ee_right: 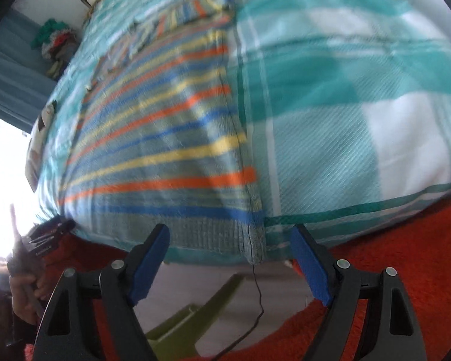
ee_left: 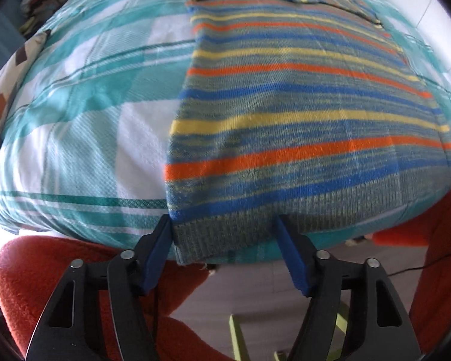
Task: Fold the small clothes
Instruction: 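Grasp the sweater hem with the left tool while the right tool grasps it too, then lift the hem with both tools and fold it over onto the collar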
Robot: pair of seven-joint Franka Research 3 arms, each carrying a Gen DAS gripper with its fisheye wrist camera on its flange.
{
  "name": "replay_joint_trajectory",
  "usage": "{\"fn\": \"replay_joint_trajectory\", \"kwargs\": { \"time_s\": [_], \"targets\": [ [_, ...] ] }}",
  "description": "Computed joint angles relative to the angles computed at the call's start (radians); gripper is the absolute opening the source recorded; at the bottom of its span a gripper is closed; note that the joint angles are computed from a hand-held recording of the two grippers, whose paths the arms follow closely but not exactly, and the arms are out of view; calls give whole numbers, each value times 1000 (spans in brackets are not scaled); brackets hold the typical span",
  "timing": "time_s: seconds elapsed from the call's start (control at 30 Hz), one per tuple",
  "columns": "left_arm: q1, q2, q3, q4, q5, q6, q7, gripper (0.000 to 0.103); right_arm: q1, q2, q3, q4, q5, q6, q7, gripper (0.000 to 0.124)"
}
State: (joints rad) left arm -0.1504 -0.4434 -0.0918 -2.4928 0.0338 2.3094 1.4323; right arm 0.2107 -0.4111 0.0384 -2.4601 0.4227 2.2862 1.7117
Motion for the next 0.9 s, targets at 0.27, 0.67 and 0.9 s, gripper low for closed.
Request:
{"fn": "replay_joint_trajectory", "kwargs": {
  "time_s": [0.27, 0.67, 0.9],
  "targets": [
    [-6, -1, 74, 46, -184, -62, 59, 6, 11, -8, -36, 18, 103, -23, -82, 5],
    [84, 416, 74, 591, -361, -8, 215, 6, -10, 339, -49, 433, 194, 183, -171, 5],
    [160, 883, 9, 1163, -329, -101, 106, 6, -78, 719, -39, 899, 124, 128, -90, 5]
  ]
}}
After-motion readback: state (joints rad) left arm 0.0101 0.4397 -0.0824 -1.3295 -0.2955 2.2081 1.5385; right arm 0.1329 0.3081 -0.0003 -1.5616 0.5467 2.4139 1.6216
